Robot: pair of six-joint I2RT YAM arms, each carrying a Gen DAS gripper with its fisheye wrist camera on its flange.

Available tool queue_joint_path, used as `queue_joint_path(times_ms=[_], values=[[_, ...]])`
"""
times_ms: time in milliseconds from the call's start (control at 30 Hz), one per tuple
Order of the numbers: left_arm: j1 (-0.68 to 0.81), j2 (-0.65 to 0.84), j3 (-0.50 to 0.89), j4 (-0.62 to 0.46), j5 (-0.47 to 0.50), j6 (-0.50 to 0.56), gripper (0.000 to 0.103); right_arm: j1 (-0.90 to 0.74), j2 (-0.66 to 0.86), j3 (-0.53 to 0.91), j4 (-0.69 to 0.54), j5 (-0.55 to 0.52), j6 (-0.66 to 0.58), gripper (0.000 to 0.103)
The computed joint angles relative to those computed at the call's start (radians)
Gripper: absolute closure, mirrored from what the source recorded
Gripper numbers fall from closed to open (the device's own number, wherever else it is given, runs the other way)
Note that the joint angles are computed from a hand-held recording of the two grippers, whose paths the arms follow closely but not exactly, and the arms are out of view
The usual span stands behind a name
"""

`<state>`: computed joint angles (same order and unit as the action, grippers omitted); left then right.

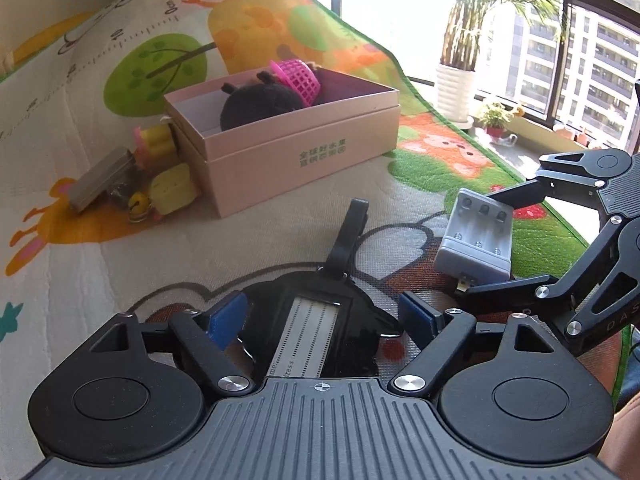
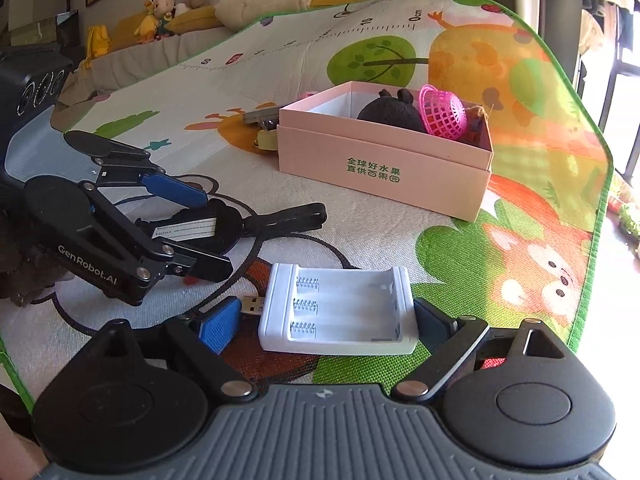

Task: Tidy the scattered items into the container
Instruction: 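Lift the luggage tag with the left gripper while the right gripper holds the charger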

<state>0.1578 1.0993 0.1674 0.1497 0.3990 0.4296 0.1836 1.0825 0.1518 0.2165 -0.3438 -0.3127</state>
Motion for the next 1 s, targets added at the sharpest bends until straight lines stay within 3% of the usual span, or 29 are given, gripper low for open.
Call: queue_joint_path(times_ms=[100, 233, 400, 500, 633, 800, 1000], values=[[-0.039, -0.101, -0.050, -0.009, -0.039, -0.012, 0.016, -0.007, -0.062, -0.026, -0.008, 0.012, 0.029, 0.012], [-0.043, -0.306, -0.087, -0.138, -0.032, -0.038, 0.016, -0.004, -0.139, -0.042, -0.039, 0.033, 0.073, 0.012], [0.104, -0.563, -0.097, -0.342, 0.111, -0.082, 0.016, 0.050, -0.242, -0.060, -0.089, 0.103, 0.100, 0.012], [0.184, -0.576, -0.081, -0.366, 0.184, -0.125, 0.016, 0.056, -0.340, -0.069, -0.140, 0.119, 0.120, 0.012], [0.151, -0.607, -0.065, -0.358, 0.139, -0.185, 0.016, 0.023, -0.454, -0.072, -0.199, 0.076, 0.142, 0.012], [0.088, -0.700, -0.042, -0.428, 0.114, -0.218, 0.016, 0.015, -0.467, -0.072, -0.202, 0.082, 0.148, 0.012], [0.087, -0.788, -0.015, -0.508, 0.153, -0.227, 0.016, -0.004, -0.555, -0.051, -0.280, 0.062, 0.159, 0.012]])
